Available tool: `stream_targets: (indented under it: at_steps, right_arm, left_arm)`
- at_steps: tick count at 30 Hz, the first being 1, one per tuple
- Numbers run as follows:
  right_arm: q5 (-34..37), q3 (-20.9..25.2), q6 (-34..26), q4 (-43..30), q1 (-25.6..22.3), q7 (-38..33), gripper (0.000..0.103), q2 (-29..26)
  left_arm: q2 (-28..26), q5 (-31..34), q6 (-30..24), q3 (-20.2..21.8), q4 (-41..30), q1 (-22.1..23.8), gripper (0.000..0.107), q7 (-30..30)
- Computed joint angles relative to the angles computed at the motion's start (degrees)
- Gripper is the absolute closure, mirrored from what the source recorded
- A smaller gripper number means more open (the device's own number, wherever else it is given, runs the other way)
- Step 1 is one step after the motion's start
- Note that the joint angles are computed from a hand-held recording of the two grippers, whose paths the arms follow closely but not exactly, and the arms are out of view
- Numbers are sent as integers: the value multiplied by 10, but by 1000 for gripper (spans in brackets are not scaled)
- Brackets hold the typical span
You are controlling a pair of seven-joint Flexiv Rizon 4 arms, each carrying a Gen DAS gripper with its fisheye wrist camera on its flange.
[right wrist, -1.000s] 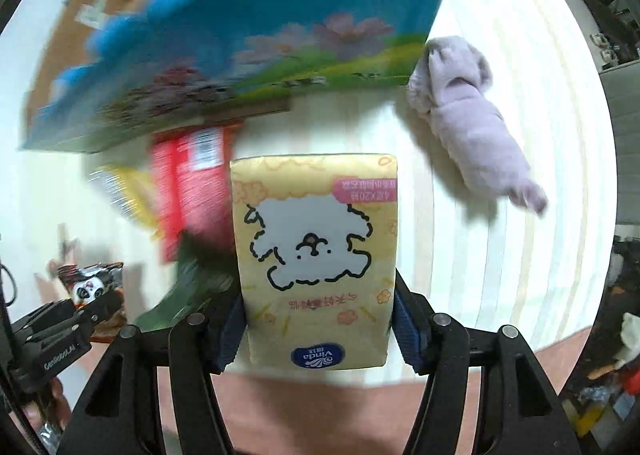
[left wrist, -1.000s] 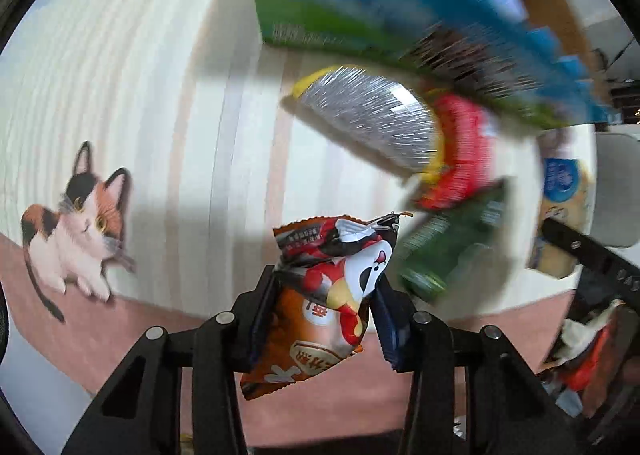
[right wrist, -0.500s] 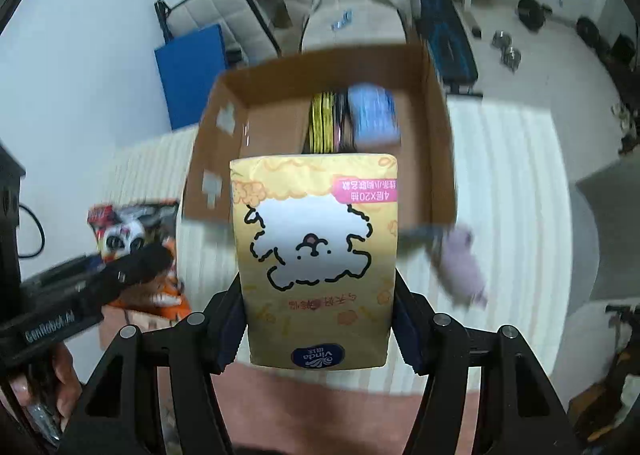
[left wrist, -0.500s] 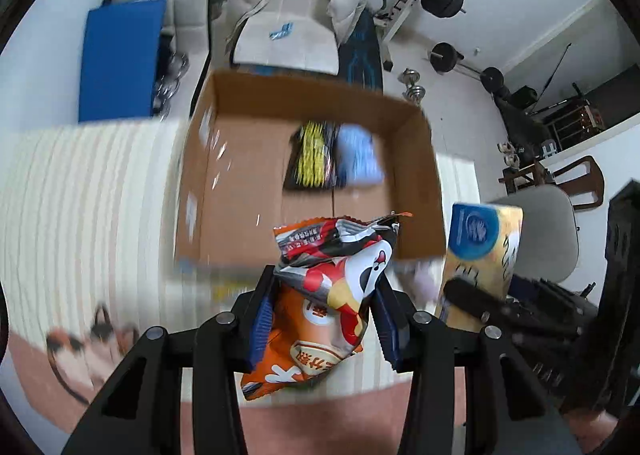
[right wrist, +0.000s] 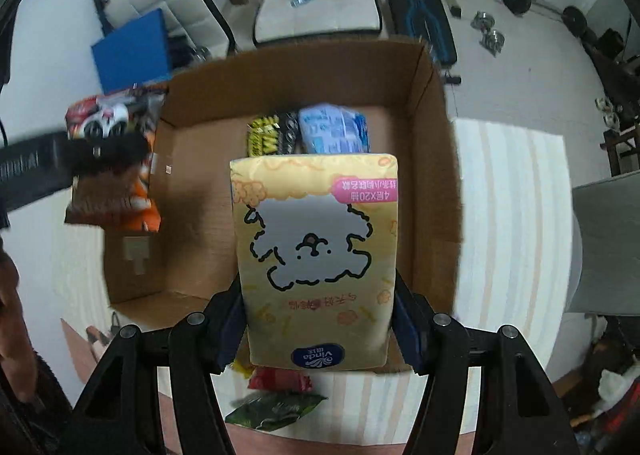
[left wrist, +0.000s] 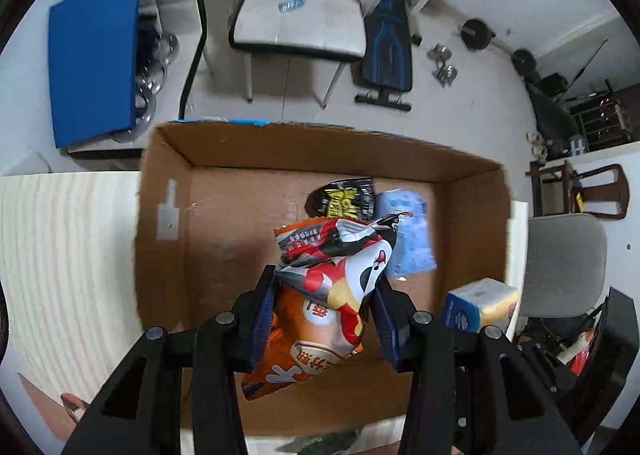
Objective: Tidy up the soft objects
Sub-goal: 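Place both items into the box and open both tools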
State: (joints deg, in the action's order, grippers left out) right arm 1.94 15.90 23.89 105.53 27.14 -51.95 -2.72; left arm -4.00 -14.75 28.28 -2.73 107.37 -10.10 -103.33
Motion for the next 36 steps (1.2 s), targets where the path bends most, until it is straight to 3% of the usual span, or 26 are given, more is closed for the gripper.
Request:
stream_targets:
  at_steps: [14, 19, 20, 22, 23, 25, 27, 30, 32, 36]
  right_arm:
    - [1, -3, -2, 7, 1, -11, 37, -76]
    - [0, -3, -27, -4, 4, -15, 36, -93]
    - [-6, -4, -29, -5, 5, -13, 33, -94]
    - [-11, -4, -27, -8, 6, -7, 23, -91]
    - [-9, -4, -25, -9, 5, -5, 22, -88]
    - [-11, -5, -28, -13, 5, 0, 22, -83]
    - [-13, -4, -28, -15, 5, 4, 18, -75]
    - [-14, -4, -35, -22, 5, 8, 12, -64]
    - [-10, -2, -35, -24, 5, 12, 1, -56]
    - [-16, 3, -25, -14, 10, 24, 0, -36]
  left_arm:
    - [-118, 18, -24, 0, -53, 10, 65, 10]
    - [-142, 26, -63, 1, -85, 10, 62, 1]
    - [-142, 21, -66, 0, -86, 11, 61, 3]
    - [-136, 14, -62, 1, -85, 12, 47, 6]
    - [-134, 16, -60, 1, -86, 12, 36, 8]
    - [-121, 24, -54, 3, -84, 9, 30, 11]
    - [-109, 28, -56, 4, -82, 9, 16, 15]
    - [-83, 28, -50, 6, -71, 9, 10, 21]
    - [-65, 28, -47, 7, -63, 9, 9, 23]
    - [-16, 43, -37, 9, -36, 3, 6, 24]
